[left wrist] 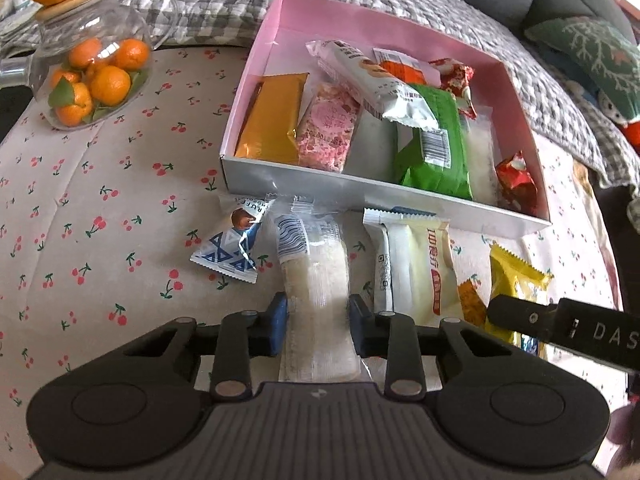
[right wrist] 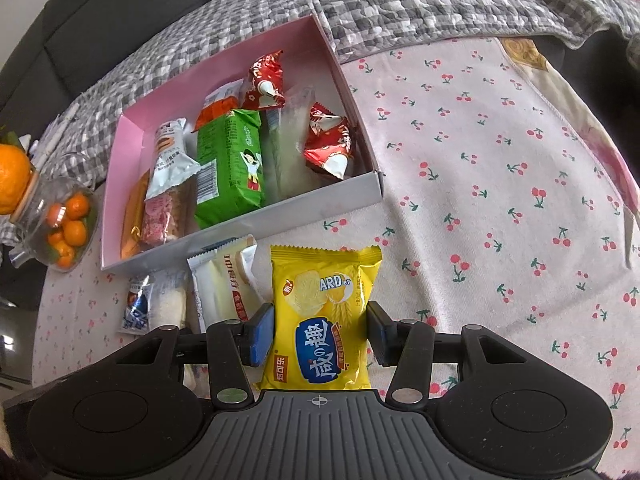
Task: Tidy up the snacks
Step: 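Grasp the yellow chip bag with the right gripper while the left grasps the clear white bar, then lift both snacks and carry them over the pink box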
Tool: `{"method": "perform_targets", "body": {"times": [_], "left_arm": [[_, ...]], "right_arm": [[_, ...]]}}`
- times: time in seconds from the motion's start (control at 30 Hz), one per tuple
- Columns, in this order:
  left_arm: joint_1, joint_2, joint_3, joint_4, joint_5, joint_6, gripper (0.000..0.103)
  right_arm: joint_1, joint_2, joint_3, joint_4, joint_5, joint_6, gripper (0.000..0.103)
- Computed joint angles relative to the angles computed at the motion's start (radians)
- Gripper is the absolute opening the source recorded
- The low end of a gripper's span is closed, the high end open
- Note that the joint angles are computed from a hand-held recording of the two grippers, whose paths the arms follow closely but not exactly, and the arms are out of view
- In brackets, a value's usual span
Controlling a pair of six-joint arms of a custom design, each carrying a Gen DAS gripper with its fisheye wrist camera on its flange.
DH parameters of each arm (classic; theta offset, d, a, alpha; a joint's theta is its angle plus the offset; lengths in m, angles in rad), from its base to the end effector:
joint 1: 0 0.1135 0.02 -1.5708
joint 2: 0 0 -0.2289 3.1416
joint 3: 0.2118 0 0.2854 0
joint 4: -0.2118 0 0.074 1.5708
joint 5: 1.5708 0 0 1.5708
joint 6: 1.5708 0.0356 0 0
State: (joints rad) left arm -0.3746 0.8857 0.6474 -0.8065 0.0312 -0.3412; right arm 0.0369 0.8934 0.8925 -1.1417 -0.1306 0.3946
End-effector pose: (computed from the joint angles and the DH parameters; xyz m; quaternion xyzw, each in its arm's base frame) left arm 0.2001 -0.0799 0.1884 0.0202 0.9653 -0.1052 0.2382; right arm 0.2007 0.0120 0.2522 0.1598 0.9620 0.1077 0.1934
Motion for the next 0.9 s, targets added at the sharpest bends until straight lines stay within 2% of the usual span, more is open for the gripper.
{"method": "perform_targets", "body": {"times": [0.2, 0.57, 0.9], "left_arm": [[0.063, -0.017, 0.008, -0.047, 0.068, 0.058, 0.027], [0.143, -0.104, 0.018, -0.104, 0.127, 0.117, 0.027], [0.194, -0.165, 0.045, -0.091, 0.185, 0.09, 0.026]], "right_arm": [[-0.027, -0.008, 0.003, -0.02, -0.021, -0.021, 0.048], [-0.067, -0.039, 0.025, -0.047, -0.037, -0.045, 0.048], [-0.071, -0.052, 0.061, -0.055, -0.039, -0.028, 0.048]]}}
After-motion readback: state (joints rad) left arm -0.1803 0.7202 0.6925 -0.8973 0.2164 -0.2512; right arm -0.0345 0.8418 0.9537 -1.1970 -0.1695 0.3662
